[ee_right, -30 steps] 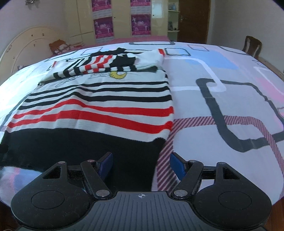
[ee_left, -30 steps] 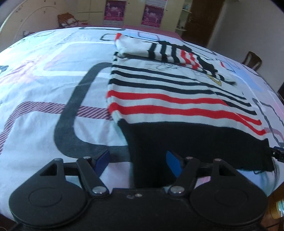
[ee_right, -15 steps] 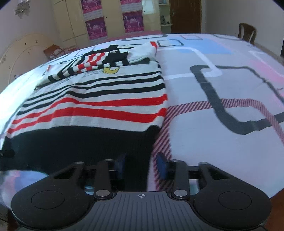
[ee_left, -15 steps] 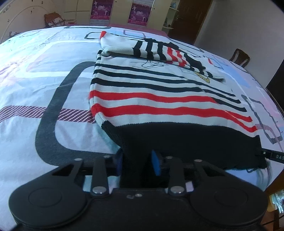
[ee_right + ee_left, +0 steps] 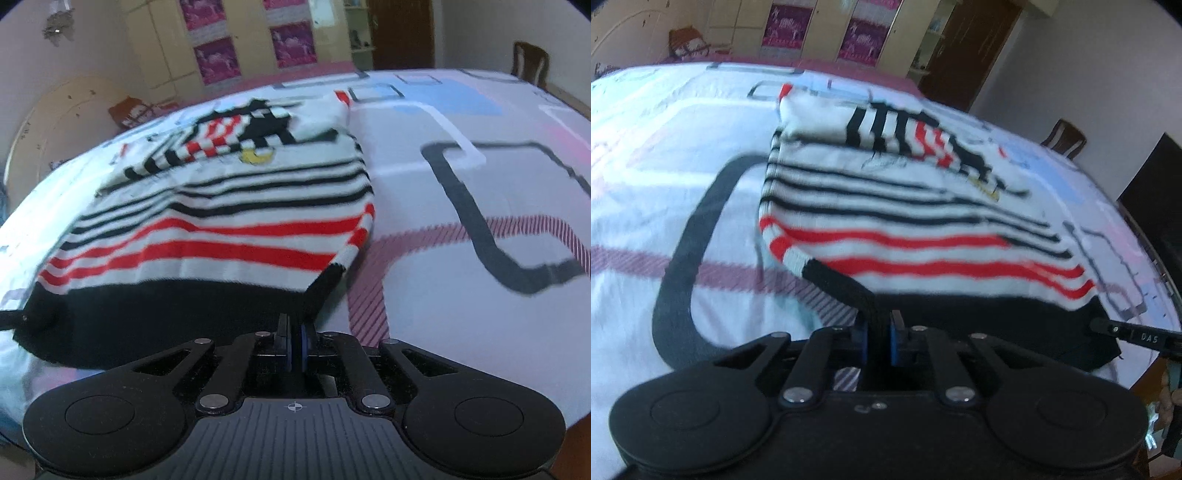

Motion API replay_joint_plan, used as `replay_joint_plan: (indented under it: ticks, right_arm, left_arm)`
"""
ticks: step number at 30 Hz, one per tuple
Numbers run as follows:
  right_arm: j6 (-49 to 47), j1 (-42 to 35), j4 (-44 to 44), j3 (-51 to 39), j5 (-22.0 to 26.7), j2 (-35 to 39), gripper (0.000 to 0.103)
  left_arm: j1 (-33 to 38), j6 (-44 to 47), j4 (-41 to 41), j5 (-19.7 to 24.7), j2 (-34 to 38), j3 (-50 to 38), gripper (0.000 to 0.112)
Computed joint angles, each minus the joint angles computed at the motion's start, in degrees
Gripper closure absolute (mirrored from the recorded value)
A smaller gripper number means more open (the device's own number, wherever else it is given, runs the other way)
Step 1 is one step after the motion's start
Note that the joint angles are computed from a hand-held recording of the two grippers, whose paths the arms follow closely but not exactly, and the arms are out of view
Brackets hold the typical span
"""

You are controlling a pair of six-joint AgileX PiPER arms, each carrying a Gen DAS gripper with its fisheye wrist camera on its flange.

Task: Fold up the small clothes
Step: 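Close both grippers on the black hem band and lift it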

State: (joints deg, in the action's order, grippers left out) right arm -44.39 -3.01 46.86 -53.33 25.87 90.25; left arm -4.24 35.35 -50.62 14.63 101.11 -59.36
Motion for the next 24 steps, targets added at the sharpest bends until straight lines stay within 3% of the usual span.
replay_joint_plan:
  ticks: [9,16,19,24]
  right_arm:
    - [-0.48,-0.94,5.56,-9.51,3.70,3.23,0.099]
    - [2.19,-1.33,8.00,-24.71,6.00,12.91,0.099]
    - [5.95,-0.80,5.95,-33.31,6.70,18.39,0.099]
    - [14.95,-0.19,-0.02,-51.66,9.71,29.42,0.099]
  left_arm:
    - [1.80,1.53,-2.99,3.44,2.31,-9.99,0.102]
    - [2.33,-11.22,7.70,5.58,9.92,-24.09,0.102]
    - [2.32,-17.81,13.11,6.41,14.11,-31.38,0.102]
    - [2.38,-32.22,25.96,11.55,23.74,-48.83,0.102]
